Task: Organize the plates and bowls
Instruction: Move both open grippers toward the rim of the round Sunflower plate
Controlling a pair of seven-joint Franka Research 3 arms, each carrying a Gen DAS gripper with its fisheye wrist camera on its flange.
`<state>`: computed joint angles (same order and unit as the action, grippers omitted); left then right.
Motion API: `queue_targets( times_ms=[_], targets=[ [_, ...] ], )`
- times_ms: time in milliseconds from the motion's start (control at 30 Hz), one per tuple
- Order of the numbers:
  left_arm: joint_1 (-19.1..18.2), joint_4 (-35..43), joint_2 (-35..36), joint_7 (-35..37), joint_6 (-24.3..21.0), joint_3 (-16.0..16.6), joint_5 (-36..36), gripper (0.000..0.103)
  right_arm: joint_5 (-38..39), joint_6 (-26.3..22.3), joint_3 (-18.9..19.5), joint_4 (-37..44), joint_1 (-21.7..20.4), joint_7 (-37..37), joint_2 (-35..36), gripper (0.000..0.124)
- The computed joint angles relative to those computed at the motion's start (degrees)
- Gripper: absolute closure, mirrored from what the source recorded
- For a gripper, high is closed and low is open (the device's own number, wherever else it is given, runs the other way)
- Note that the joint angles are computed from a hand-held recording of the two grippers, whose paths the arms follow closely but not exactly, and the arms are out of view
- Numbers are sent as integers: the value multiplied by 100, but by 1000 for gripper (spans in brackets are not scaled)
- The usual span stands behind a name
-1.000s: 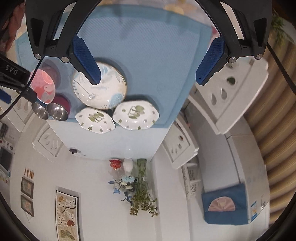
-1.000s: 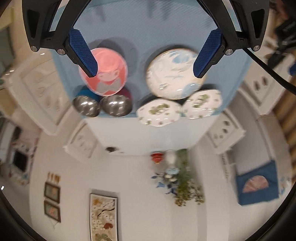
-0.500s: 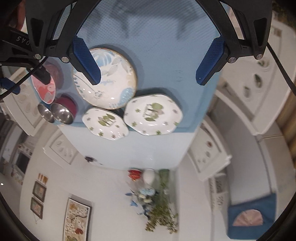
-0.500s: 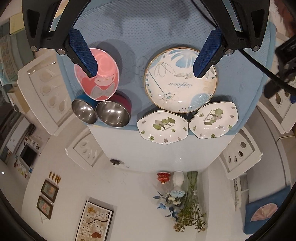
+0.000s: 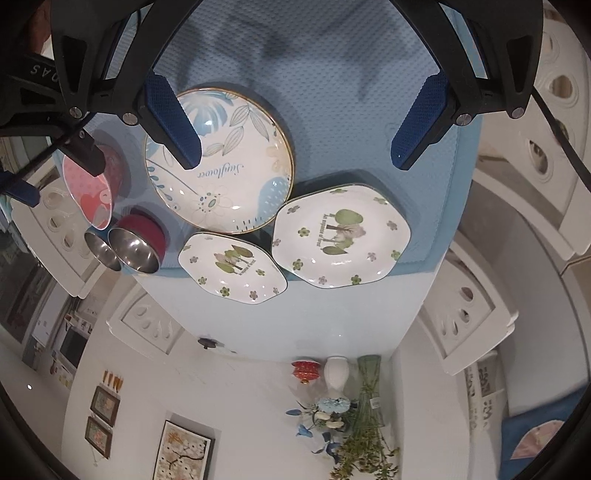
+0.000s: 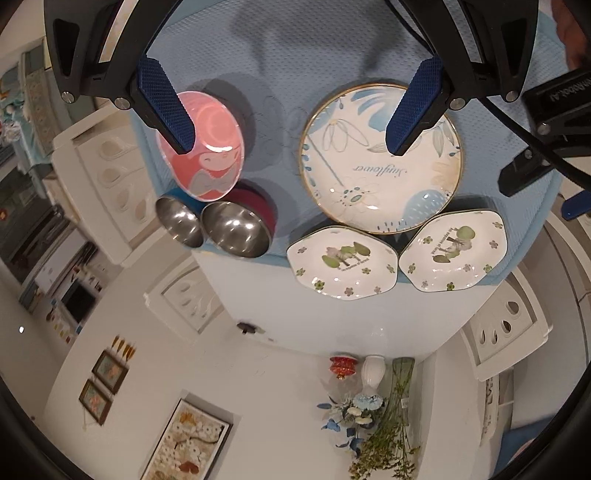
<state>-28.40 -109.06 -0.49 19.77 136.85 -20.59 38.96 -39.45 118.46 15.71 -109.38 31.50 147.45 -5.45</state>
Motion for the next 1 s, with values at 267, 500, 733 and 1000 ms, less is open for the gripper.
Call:
queue_targets(
  times_ms=[267,500,733,1000],
  targets=[
    [43,19,41,51,-168,36,-199,1,497,617,-194,23,-150,-300,185,21],
    [58,-37,165,40,-225,75,-615,1,937,973,-377,-100,-294,-480,186,21],
    [52,-11,340,143,-61,107,-904,1,1735,1253,-541,-141,-500,-865,304,24],
    [-1,325,653,428,-93,174,-997,2,1966,1202,-644,201,-527,-1246,665,25]
  ],
)
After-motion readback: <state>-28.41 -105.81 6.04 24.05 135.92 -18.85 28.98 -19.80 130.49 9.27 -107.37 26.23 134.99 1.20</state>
